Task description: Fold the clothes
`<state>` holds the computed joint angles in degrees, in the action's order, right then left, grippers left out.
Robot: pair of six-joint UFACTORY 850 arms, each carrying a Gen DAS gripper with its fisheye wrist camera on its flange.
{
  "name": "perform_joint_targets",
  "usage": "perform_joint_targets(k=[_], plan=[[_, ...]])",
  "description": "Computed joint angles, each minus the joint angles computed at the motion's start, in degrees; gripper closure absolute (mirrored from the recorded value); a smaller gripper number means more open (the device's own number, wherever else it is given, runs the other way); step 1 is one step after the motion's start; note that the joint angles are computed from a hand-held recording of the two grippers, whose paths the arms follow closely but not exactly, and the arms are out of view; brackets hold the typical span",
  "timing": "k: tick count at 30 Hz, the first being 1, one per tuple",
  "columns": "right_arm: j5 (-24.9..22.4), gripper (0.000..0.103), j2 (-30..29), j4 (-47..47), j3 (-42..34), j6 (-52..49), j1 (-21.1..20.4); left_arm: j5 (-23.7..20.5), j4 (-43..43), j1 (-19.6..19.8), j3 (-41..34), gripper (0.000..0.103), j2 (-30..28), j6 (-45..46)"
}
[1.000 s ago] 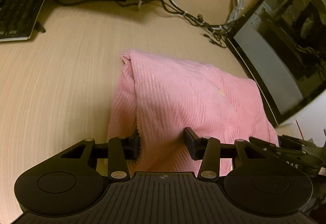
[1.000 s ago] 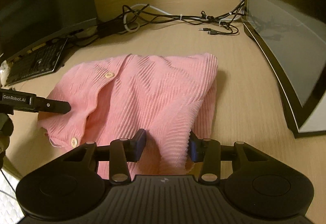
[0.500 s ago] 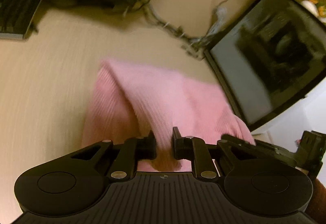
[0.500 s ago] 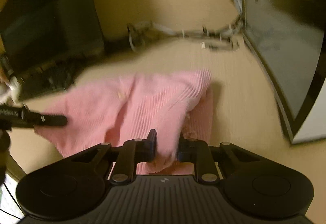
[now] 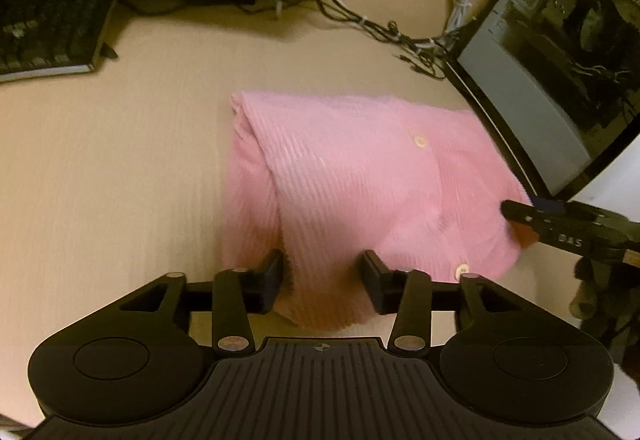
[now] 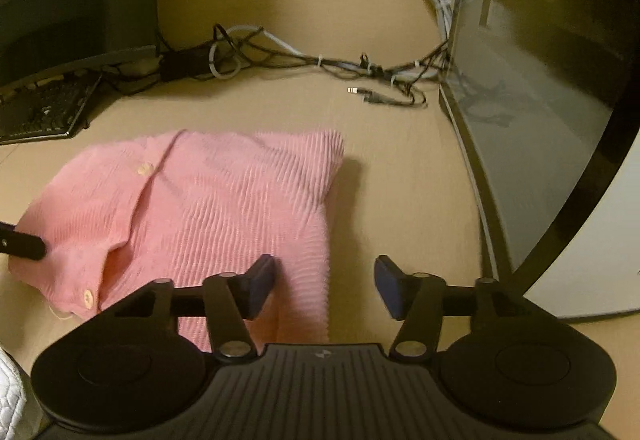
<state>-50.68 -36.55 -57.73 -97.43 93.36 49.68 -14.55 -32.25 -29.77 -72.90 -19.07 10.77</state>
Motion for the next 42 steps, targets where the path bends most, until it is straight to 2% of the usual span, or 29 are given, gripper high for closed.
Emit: perform_joint_targets(k=[1, 3, 4, 8, 11, 14, 16, 18, 19, 21, 23, 26, 30, 33, 36, 42], plan=[[-0.09, 0.035, 0.43, -0.76, 0.31, 0.44, 0.13, 0.46, 0.45, -0.09, 0.11, 0.047, 0.32, -0.39], [-0.01, 0.019, 0.83, -2.41, 0.11, 1.51, 0.44, 1.11, -0.71, -0.18, 0.24, 0.044, 0.95, 0.77], [0.58, 0.016, 0.98, -3.20, -0.01, 2.32, 0.54, 1.38, -1.75, -0.26, 0.22, 0.043, 1.19, 1.88], [5.42, 0.010, 1.82, -6.57, 0.48, 8.49, 0.42, 1.71, -7.55, -0.73, -0.74, 0.035, 1.30, 8.24], [9.38, 0.009, 1.41, -6.92, 0.46, 11.57, -0.22, 1.15, -17.04, -0.81, -1.48, 0.029, 0.78, 17.85], [10.73, 0.009, -0.58, -1.33, -0.99, 7.62, -0.78, -1.11, -29.79, -0.38, -2.14, 0.023, -0.64, 29.50], [8.88, 0.009, -2.39, 3.04, -2.69, 3.55, -0.75, -3.43, -30.97, 0.16, -3.52, 0.022, -2.86, 29.43], [7.86, 0.009, -2.97, 4.94, -2.86, 2.26, -0.53, -4.46, -25.62, 0.61, -4.62, 0.027, -4.83, 23.25], [7.88, 0.008, -2.80, 5.18, -2.53, 2.50, -0.38, -4.81, -25.43, 0.94, -4.73, 0.029, -5.41, 22.94], [6.80, 0.008, -2.55, 4.79, -2.50, 2.13, 0.10, -5.57, -30.15, 1.75, -4.22, 0.031, -5.44, 27.85], [4.61, 0.005, -2.64, 4.09, -3.39, 0.19, 0.62, -5.82, -29.69, 2.10, -4.40, 0.031, -5.41, 27.46], [1.56, 0.000, -2.79, 1.47, -4.73, -0.60, 1.21, -5.14, -24.36, 1.87, -5.17, 0.025, -5.62, 23.62], [-1.77, 0.000, -3.51, -2.58, -6.86, 1.46, 1.48, -4.53, -21.78, 1.42, -5.26, 0.020, -5.69, 21.82], [-6.74, 0.000, -7.43, -0.77, -12.92, -3.18, 0.65, -4.31, -23.00, 1.32, -4.95, 0.016, -5.60, 23.45], [-14.75, 0.000, -15.12, 6.43, -23.33, -17.64, -0.42, -4.41, -23.95, 1.54, -4.57, 0.016, -5.44, 24.63], [-18.02, 0.000, -18.05, 2.23, -26.02, -18.96, 0.88, -3.90, -30.62, 3.19, -0.15, 0.013, -1.29, 25.97]])
